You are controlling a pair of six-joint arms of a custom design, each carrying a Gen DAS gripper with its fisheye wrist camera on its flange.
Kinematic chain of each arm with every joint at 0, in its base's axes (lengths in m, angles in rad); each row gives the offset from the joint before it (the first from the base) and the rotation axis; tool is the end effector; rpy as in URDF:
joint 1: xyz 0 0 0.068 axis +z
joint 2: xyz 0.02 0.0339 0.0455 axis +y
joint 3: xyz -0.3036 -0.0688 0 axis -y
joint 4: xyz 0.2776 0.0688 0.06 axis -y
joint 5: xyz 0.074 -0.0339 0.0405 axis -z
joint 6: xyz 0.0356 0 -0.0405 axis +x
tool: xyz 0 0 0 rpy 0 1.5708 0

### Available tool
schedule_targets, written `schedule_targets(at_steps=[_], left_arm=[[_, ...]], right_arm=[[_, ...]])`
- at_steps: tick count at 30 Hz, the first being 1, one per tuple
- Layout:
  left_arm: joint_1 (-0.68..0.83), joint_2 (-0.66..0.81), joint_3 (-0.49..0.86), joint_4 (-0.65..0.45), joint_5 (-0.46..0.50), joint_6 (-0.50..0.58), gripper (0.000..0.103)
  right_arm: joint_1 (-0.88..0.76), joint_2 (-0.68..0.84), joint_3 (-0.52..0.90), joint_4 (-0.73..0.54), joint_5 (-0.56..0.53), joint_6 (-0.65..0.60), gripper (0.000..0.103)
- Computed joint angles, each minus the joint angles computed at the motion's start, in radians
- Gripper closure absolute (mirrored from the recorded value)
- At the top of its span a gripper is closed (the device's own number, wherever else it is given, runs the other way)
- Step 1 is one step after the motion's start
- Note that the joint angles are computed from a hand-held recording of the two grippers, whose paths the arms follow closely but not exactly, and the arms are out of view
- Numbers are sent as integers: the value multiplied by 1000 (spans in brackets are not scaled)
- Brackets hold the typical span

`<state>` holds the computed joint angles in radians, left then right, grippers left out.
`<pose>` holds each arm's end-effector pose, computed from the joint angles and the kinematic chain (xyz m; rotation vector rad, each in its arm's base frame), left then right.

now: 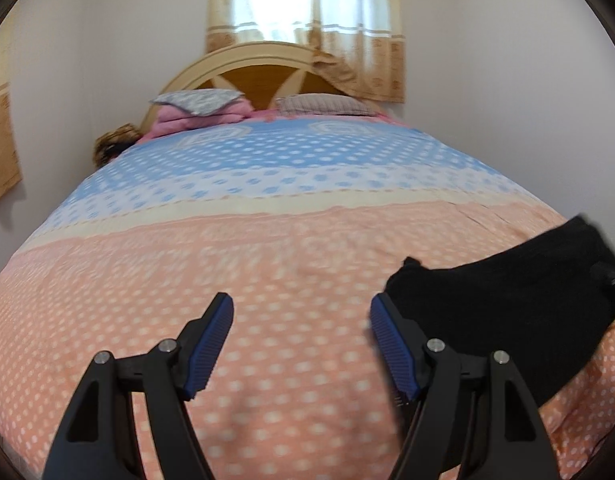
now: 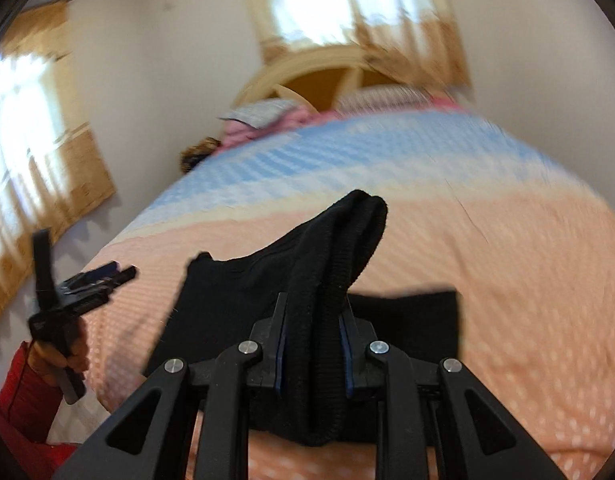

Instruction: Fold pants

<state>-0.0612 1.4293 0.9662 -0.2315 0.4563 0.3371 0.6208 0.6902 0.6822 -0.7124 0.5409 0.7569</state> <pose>0.3322 -0.0361 0.2759 0.6678 2.1029 -0.3632 0.1266 0.0680 0.2956 0.4173 2.1359 0.1594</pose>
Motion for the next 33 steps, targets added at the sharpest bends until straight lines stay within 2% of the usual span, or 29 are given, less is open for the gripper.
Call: schedule_targets(at_steps=[3,5,8,10,15,16,18,21,22,23,24,27,28,31,33], left_arm=[[-71,-20,-20,-1,-35,13,29],[-110,-29,-35,-11,-62,20,29],[-142,-25,-47,-20,-85,31,29],[-158,-17,-57,-19,-109,40,29],[-137,-10,-65,-18,-141,61,29],[-116,-8,-58,-21,-133,62,27],[-101,-7,-54,-13,-132,52,26],[-90,0,-38,3,-132,31,25],[-96,2,-30,8,-129,26,25],[-107,10,-24,18,-135,23,25],[-117,13,-22,26,-145,20,25],[-139,35,-2,4,-155,4,25],[-142,40,3,-13,-136,-6,25],[-166,61,5,-25,-119,2,25],[-208,107,17,-4,-145,3,25]], right_arm=[[-180,-66,-113,18,-158,-34,82],[-230,-57,-159,44,-196,-41,81],[-216,-37,-197,73,-170,-15,81],[-237,-58,-203,65,-192,-6,80],[-258,-109,-189,8,-214,10,70],[-234,-111,-172,-19,-188,37,69],[-131,-102,-129,-119,-57,127,69],[92,67,4,-377,250,361,69],[145,112,37,-425,314,409,69],[177,128,56,-409,351,393,69],[189,122,60,-320,356,316,69],[126,149,39,-28,242,81,69],[104,177,35,27,206,43,69],[26,248,6,123,91,7,69],[-60,243,-53,162,-29,23,69]])
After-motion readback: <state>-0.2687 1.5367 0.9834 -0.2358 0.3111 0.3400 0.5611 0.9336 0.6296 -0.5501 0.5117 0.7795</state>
